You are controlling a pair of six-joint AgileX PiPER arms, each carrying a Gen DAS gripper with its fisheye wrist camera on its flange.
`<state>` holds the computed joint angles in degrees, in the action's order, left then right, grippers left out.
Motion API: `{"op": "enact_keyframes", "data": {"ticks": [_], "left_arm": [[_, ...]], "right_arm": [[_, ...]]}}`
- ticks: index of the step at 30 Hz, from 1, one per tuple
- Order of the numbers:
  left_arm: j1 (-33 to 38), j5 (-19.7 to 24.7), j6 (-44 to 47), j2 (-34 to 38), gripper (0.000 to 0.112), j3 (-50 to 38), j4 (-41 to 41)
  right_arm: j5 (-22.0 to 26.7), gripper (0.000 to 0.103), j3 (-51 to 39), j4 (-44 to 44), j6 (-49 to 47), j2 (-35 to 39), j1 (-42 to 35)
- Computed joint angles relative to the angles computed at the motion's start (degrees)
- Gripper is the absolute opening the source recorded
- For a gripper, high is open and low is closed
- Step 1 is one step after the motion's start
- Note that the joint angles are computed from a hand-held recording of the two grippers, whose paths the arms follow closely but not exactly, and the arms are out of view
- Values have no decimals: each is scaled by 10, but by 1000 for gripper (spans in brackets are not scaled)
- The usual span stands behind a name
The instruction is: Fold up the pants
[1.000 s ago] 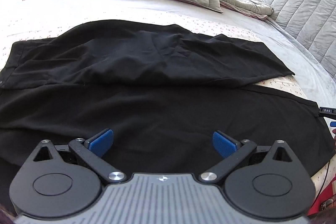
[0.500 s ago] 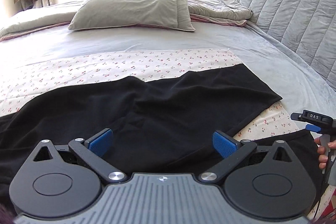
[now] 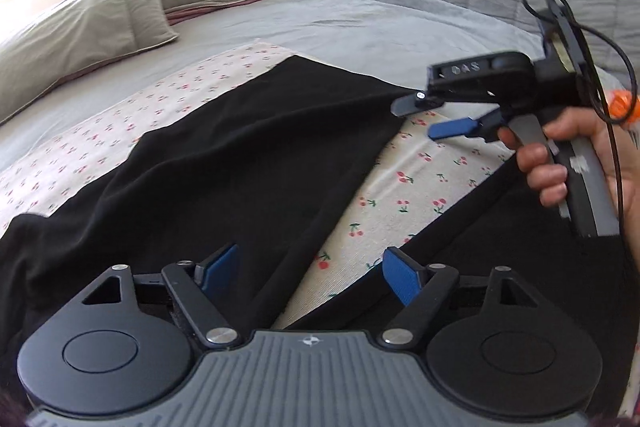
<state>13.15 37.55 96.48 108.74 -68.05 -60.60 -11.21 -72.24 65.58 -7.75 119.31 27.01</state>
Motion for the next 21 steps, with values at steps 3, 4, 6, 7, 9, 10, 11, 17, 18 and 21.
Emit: {"op": "enact_keyframes", "data": {"ticks": [3,4,6,7,9,10,11,17,18,21], "left_arm": [[-41,-56,70,24,64,7,-38],[-51,-69,80,35,58,2,-42],[-57,-73,117,52,55,-4,-84],[-61,-72,124,61,51,-12,-101],[-66,-71,109,74,39,-29,-104],[-68,-69,103,79,19,-37,-102],[-72,-67,79,84,2,-49,-79],[-35,141,-8,127,2,-180,54],[-36,166,-26,139,4,-208,84],[-44,227,-91,188,24,-315,143]], "right_arm": [[-20,60,-17,-26,35,20,-7],[-27,59,-21,-50,63,27,-11],[-42,55,-30,-65,85,38,-16],[-51,51,-36,-82,107,48,-21],[-73,44,-45,-115,150,63,-26],[-79,33,-51,-120,158,71,-30],[-86,25,-57,-119,157,78,-31],[-186,3,-36,-53,78,78,-8],[-183,2,-36,-46,71,79,-10],[-159,2,-44,-47,75,87,-18]]}}
